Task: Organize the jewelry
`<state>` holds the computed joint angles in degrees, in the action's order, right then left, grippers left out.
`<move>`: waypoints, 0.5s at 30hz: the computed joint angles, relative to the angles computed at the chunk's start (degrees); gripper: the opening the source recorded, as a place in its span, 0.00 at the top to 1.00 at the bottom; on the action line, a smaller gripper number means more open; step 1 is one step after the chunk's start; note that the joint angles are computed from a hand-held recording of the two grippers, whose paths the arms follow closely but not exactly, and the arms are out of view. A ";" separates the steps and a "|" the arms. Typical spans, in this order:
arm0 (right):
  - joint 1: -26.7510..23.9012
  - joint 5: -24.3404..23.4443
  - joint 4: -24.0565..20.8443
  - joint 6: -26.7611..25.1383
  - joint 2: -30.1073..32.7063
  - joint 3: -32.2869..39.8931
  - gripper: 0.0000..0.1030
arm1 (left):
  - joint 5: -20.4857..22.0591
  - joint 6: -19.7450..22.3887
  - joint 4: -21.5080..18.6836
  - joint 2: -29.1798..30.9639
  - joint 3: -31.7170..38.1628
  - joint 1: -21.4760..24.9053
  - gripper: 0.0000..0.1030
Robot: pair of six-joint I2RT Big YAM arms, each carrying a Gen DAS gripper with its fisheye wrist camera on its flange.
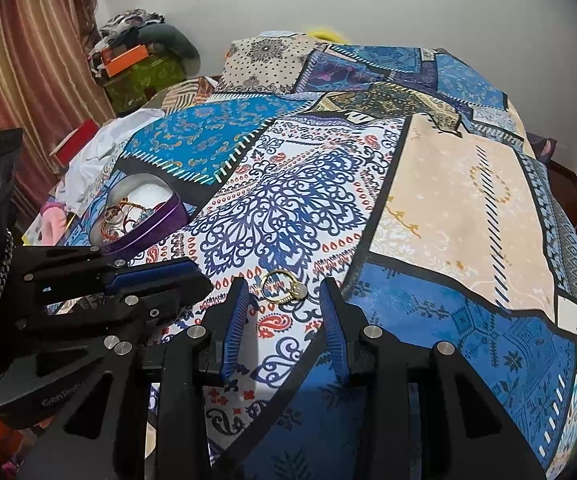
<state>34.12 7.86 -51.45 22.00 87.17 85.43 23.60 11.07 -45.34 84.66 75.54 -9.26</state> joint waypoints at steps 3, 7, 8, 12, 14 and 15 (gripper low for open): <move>0.32 0.88 -0.27 -0.95 0.37 0.15 0.68 | -0.27 -0.33 -0.06 -0.20 0.03 0.19 0.92; 0.35 1.01 0.45 -1.01 0.24 -0.35 0.83 | -0.18 -0.37 -0.26 -0.73 -0.09 0.13 0.92; 0.25 0.99 0.52 -0.67 0.11 -0.51 0.91 | -0.14 -0.35 -0.11 -1.12 -0.26 0.08 0.92; 0.20 1.12 0.81 0.38 -0.37 -0.80 0.93 | -0.04 -0.54 0.33 -2.33 -0.53 0.13 0.92; 0.30 1.36 0.83 0.84 -0.56 -0.87 0.94 | -0.05 -0.73 0.54 -2.88 -0.60 0.33 0.92; 0.34 1.53 0.88 1.14 -0.69 -0.94 0.94 | -0.03 -0.79 0.64 -3.10 -0.67 0.43 0.92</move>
